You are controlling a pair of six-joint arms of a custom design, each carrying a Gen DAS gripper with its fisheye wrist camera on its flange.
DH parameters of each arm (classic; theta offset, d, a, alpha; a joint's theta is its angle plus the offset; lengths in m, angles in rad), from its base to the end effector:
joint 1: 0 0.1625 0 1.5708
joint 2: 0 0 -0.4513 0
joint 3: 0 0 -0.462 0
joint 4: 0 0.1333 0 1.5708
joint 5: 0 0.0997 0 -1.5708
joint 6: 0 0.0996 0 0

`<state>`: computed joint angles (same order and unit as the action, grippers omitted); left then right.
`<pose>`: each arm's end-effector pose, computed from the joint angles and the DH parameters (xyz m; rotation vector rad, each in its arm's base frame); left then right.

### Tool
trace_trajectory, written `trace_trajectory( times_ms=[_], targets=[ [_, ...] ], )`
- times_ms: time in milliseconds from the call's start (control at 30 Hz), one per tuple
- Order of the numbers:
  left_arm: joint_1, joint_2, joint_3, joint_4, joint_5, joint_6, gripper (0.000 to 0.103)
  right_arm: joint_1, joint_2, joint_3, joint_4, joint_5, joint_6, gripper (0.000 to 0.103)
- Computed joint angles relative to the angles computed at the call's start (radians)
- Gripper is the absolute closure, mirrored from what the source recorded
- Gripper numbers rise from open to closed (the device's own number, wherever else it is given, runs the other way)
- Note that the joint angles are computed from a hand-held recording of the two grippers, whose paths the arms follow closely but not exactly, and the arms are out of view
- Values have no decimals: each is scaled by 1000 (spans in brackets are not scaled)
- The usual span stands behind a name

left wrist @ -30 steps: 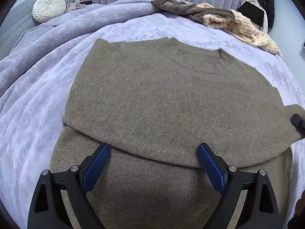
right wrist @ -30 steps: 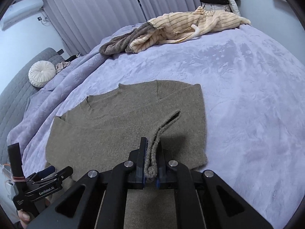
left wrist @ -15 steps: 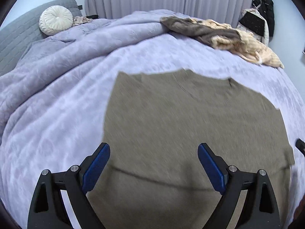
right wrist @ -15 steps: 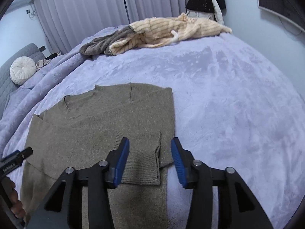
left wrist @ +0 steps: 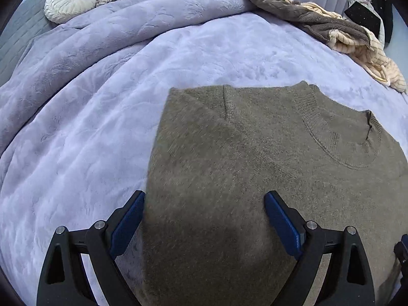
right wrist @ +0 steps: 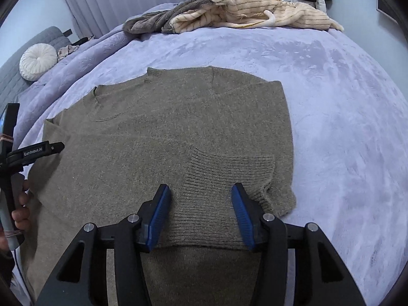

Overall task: Fold small clothes
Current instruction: 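Move both tools to the ribbed hem of the sweater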

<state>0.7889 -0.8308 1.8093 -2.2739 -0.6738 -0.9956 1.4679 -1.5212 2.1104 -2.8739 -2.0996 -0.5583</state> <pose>-0.3020 -0.6038 0.0256 -0.0925 2.2968 -0.6564 0.0273 -0.5438 0.3568 0.2997 -2.3457 0.6231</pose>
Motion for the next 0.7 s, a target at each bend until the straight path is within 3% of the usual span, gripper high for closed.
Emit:
trace_trajectory(
  times_ms=[67,133,300,367,433,533,633,700],
  targets=[
    [-41,-36,49,-6,27,-36,9,28,-13,26,-48,-33,-41,48],
    [-95,-73,114,-60,32,-42,9,50,-50,64,-57,-8,-83,47],
    [-226,-105,240,-173,-96,28,9,82,-133,160,70,27,-188,40],
    [-261,-93,264,-137,-128,-2,9,74,-139,180,109,1,-208,40],
    [-282,-78,270,-63,-149,-36,9,63,-156,223,66,-27,-268,40],
    [-337,-95,311,18,-140,-128,9,36,-240,285,39,-6,-352,39],
    [-387,-139,354,82,-154,-193,9,-3,-346,325,85,-1,-382,31],
    [-420,-166,386,125,-154,-221,1,-32,-409,343,131,1,-408,30]
  ],
)
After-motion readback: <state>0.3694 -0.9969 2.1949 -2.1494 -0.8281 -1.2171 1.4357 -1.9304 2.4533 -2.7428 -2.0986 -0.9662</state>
